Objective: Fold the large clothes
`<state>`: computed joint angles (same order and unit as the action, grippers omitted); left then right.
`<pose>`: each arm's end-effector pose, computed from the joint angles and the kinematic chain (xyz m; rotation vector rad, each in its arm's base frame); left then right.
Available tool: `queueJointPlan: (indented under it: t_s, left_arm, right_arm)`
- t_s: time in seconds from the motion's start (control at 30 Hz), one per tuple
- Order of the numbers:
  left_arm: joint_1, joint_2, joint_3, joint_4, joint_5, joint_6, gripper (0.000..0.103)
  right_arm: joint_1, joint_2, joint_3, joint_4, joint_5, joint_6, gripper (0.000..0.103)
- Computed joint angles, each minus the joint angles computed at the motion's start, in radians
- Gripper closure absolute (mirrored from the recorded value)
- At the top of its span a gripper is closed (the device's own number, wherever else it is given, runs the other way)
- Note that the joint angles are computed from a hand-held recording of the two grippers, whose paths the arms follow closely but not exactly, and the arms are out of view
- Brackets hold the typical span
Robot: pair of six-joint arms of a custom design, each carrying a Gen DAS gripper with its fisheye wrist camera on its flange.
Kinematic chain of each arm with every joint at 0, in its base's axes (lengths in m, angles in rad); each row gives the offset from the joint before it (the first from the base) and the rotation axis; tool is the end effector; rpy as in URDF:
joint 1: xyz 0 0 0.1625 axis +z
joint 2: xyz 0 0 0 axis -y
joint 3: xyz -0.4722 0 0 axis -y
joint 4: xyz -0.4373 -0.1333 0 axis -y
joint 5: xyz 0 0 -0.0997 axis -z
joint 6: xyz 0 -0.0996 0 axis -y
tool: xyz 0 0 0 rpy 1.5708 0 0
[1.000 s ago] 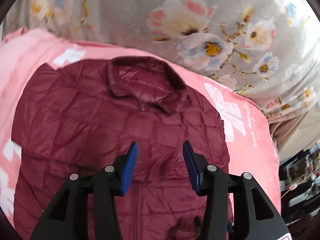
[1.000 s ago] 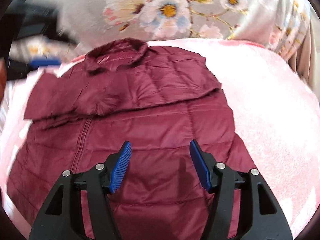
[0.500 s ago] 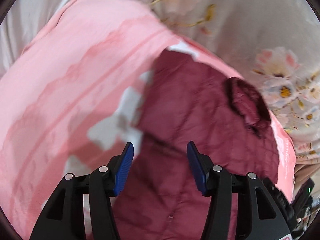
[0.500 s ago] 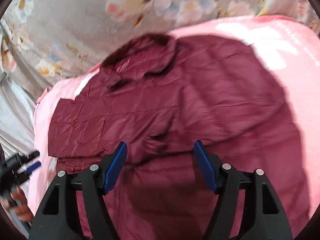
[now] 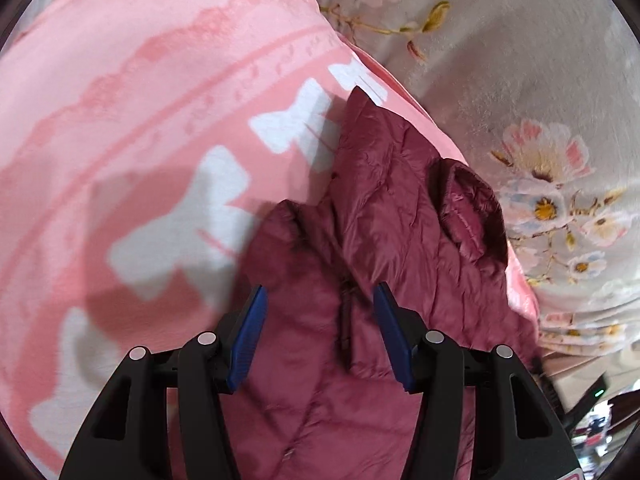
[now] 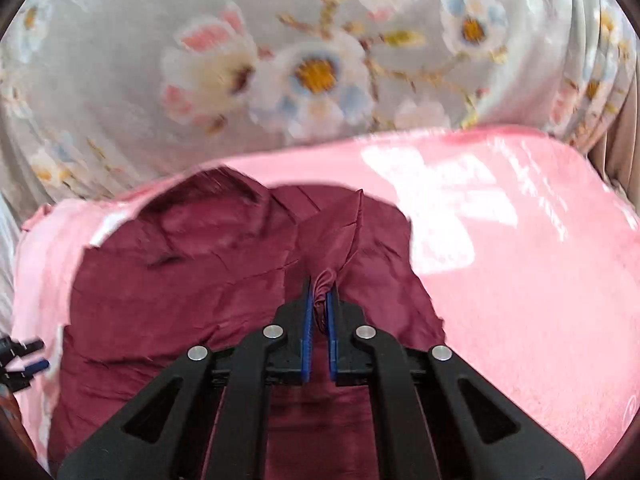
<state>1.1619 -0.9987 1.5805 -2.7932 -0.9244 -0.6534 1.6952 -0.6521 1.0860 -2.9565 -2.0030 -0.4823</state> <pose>-0.1202 -0.7636 0.3150 -0.6147 2.5915 -1.2062 0.2030 -0.8852 0.2939 0.4469 -2.3153 1.0968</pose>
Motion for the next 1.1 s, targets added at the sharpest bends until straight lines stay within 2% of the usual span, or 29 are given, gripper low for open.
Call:
queueJointPlan:
  t_s: [0.1,0.23,0.27,0.3,0.33,0.37,0.47,0.53,0.57,0.67,0.8,0.83,0.9,1.0,1.03,1.1]
  left_arm:
    - [0.014,0.045,-0.068,0.03,-0.017,-0.025,0.05]
    - [0.02,0.09,-0.122,0.048,0.075,-0.027,0.053]
    - [0.024,0.097,-0.131,0.048,0.09,-0.022,0.059]
    - [0.028,0.103,-0.138,0.051,0.104,-0.017,0.076]
    - [0.03,0.115,-0.159,0.096,0.137,-0.021,0.086]
    - [0.033,0.12,-0.169,0.128,0.157,-0.022,0.103]
    - [0.031,0.124,-0.163,0.162,0.227,-0.022,0.103]
    - [0.022,0.109,-0.115,0.082,0.27,0.0,0.103]
    - [0.018,0.101,-0.092,0.036,0.283,0.021,0.103]
    - [0.013,0.082,-0.048,-0.034,0.298,0.037,0.103]
    - [0.029,0.113,-0.085,0.093,0.34,0.01,0.102]
    - [0.024,0.126,-0.085,0.076,0.376,0.041,0.102]
    - [0.011,0.134,-0.093,0.122,0.427,0.046,0.102]
    - [-0.008,0.11,-0.075,0.169,0.438,0.041,0.098]
    - [-0.022,0.092,-0.057,0.179,0.455,0.042,0.097]
    - [-0.043,0.075,-0.036,0.179,0.497,0.055,0.097]
  right_arm:
    - [-0.019,0.014,-0.005,0.022,-0.013,0.007,0.098]
    - [-0.037,0.015,0.005,0.055,0.004,0.025,0.098]
    - [-0.039,0.013,0.016,0.052,0.002,0.021,0.098]
    - [-0.041,0.013,0.022,0.051,0.001,0.018,0.098]
    - [-0.044,0.01,0.035,0.048,0.003,0.015,0.098]
    - [-0.048,0.007,0.044,0.047,0.007,0.016,0.098]
    - [-0.063,-0.014,0.081,0.063,0.04,0.035,0.098]
    - [-0.073,-0.038,0.111,0.095,0.095,0.077,0.098]
    - [-0.074,-0.045,0.125,0.093,0.105,0.072,0.098]
    - [-0.066,-0.036,0.129,0.075,0.09,0.026,0.098]
    - [-0.063,-0.001,0.09,0.096,0.039,0.006,0.098]
    - [-0.063,0.003,0.086,0.099,0.034,0.009,0.098]
    - [-0.057,0.004,0.084,0.093,0.012,-0.006,0.097]
    - [-0.05,-0.023,0.122,0.053,-0.007,-0.021,0.092]
    - [-0.048,-0.038,0.139,0.035,-0.01,-0.016,0.088]
    - [-0.04,-0.063,0.165,-0.013,-0.018,-0.018,0.086]
